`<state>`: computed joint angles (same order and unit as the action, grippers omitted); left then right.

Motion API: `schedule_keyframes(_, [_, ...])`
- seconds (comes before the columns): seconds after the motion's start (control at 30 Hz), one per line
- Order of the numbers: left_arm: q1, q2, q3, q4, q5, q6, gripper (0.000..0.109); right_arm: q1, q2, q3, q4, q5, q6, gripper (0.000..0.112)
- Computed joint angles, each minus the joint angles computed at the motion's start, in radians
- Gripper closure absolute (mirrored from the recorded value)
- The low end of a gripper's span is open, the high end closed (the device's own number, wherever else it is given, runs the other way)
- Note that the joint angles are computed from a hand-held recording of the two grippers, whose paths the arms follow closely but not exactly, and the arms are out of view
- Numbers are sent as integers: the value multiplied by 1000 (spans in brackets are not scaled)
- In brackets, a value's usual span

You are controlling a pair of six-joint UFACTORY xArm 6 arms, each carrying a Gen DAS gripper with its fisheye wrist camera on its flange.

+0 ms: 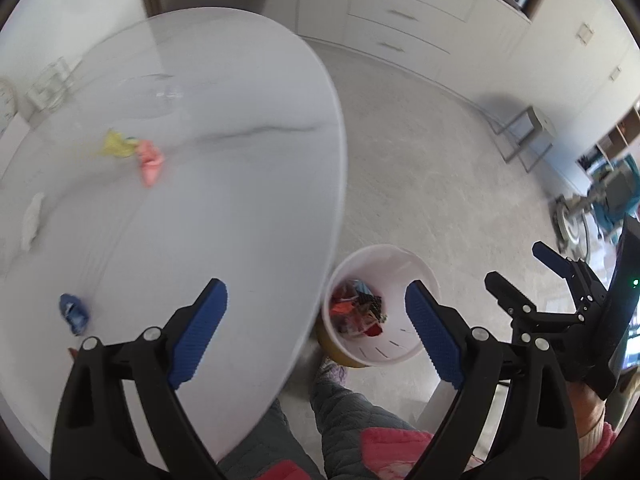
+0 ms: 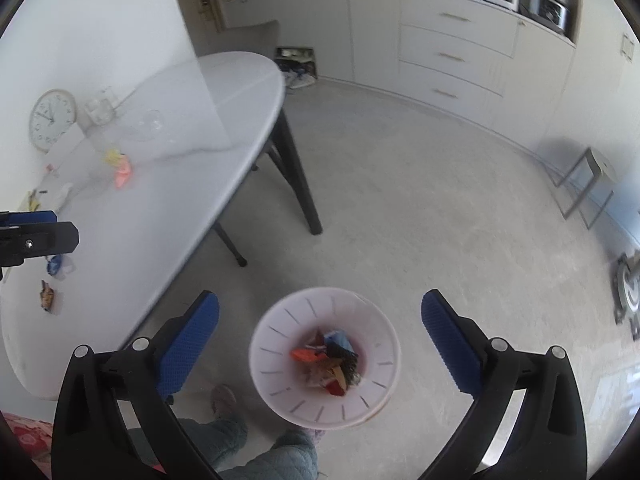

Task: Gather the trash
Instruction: 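Move both tools back over the table toward the brown wrapper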

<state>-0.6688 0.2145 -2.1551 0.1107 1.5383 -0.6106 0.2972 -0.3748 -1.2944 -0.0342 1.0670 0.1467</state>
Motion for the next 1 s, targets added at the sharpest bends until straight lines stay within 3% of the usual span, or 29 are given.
schedule_keyframes(0.23, [82,-353,426,90,-44,-62,16,149,161,-167,13,-16,-28,12])
schedule_keyframes(0.5, [228,-691,821,88,-57,-151,15,322,396,-422,56,15,-103,12])
schedule_keyframes(0.6, [277,-768,926,70,-89,-165,15,369,486,-526,81,40,-118,12])
schedule_keyframes(0.77, [391,-861,1078,-35,-169,-82,15,419,609,-680,102,87,-118,12])
schedule_keyframes(1.0, [432,-876,1171,-77,-228,-24,15,454,693,-795,96,159,-112,12])
